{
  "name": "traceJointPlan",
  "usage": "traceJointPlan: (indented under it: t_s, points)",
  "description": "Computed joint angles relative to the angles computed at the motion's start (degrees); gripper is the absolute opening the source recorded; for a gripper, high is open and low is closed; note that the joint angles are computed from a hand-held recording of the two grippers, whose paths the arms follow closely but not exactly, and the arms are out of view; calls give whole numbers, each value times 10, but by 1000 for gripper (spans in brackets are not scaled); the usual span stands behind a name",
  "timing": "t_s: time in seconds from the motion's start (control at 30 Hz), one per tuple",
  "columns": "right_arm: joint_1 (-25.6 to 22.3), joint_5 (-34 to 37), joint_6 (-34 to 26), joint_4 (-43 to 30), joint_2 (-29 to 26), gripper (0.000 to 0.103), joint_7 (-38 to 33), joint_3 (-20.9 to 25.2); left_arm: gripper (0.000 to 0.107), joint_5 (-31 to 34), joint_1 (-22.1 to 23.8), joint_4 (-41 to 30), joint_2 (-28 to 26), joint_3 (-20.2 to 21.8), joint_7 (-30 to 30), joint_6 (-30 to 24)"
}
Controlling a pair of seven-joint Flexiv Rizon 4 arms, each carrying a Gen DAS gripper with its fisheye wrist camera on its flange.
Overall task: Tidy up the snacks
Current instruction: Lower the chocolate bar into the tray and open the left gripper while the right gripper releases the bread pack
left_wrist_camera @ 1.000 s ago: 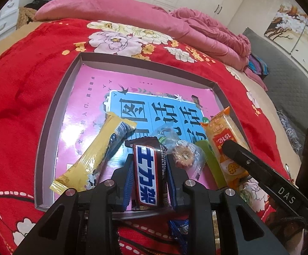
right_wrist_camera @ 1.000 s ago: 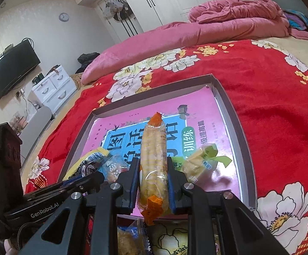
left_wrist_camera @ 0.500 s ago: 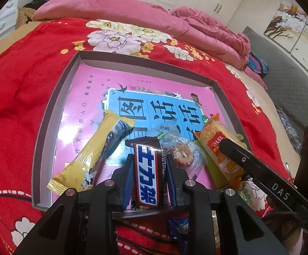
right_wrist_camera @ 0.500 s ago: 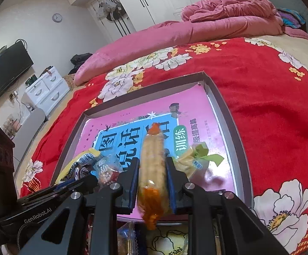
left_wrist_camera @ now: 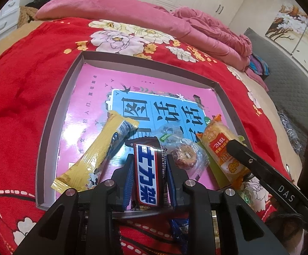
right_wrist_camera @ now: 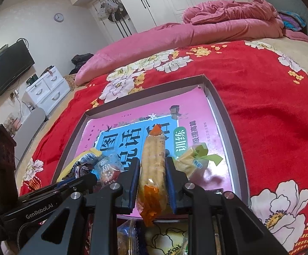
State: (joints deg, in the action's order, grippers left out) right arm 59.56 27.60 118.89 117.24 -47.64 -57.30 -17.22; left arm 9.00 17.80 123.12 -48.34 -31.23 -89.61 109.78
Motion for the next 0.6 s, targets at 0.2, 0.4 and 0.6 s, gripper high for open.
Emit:
traceJointPlan:
  t_s: [0.2, 0.4, 0.6]
  points:
    - [34, 18, -7, 9, -1, 25, -4, -35, 29, 4, 2, 1, 1, 0, 1, 3]
    - [49, 29, -7, 17, -1, 25, 0, -52, 29, 9, 6, 2, 0, -2, 1, 7]
    - [56, 38, 0, 24, -1, 26, 0, -61, 30, 15, 7, 4, 3, -2, 3, 12]
